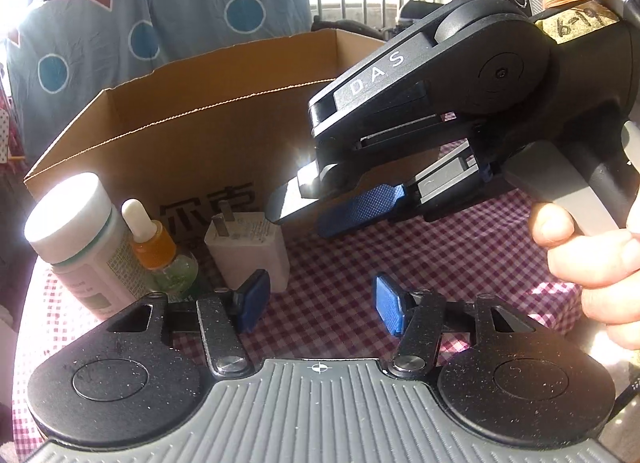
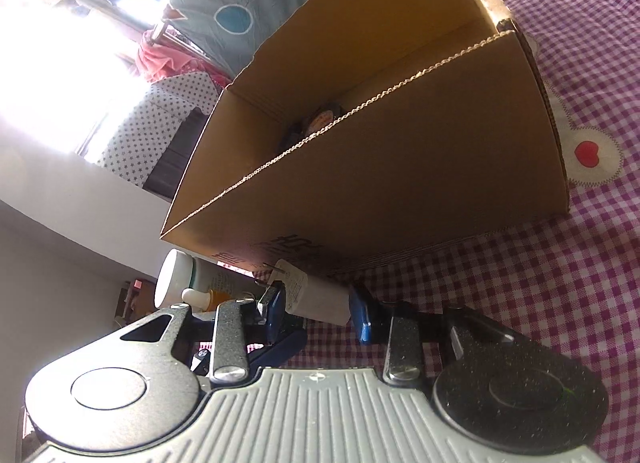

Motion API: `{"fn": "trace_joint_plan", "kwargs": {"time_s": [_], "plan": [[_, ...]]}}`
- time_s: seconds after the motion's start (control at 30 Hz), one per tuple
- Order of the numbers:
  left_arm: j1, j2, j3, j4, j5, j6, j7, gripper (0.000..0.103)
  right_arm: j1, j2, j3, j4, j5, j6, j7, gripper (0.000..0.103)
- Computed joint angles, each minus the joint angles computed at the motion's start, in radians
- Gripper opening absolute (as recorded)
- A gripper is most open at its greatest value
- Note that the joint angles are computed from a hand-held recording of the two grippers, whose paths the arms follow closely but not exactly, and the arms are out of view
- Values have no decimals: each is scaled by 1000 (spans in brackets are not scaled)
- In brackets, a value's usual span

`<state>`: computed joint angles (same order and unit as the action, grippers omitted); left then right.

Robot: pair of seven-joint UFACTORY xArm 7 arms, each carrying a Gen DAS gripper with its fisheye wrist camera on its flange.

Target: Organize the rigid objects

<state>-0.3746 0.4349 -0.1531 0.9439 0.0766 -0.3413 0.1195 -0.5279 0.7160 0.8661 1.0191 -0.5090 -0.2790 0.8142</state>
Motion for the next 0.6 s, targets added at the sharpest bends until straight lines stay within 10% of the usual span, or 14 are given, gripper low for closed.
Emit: {"fn": "trace_joint_plan", "kwargs": {"time_s": [0.3, 0.6], "plan": [[-256, 43, 217, 72, -218, 53, 91, 62, 26, 158, 18, 138, -47, 7, -68, 39], [-129, 71, 99, 121, -154, 77, 61, 63, -103, 358, 193, 175, -42, 116, -223, 41]]}}
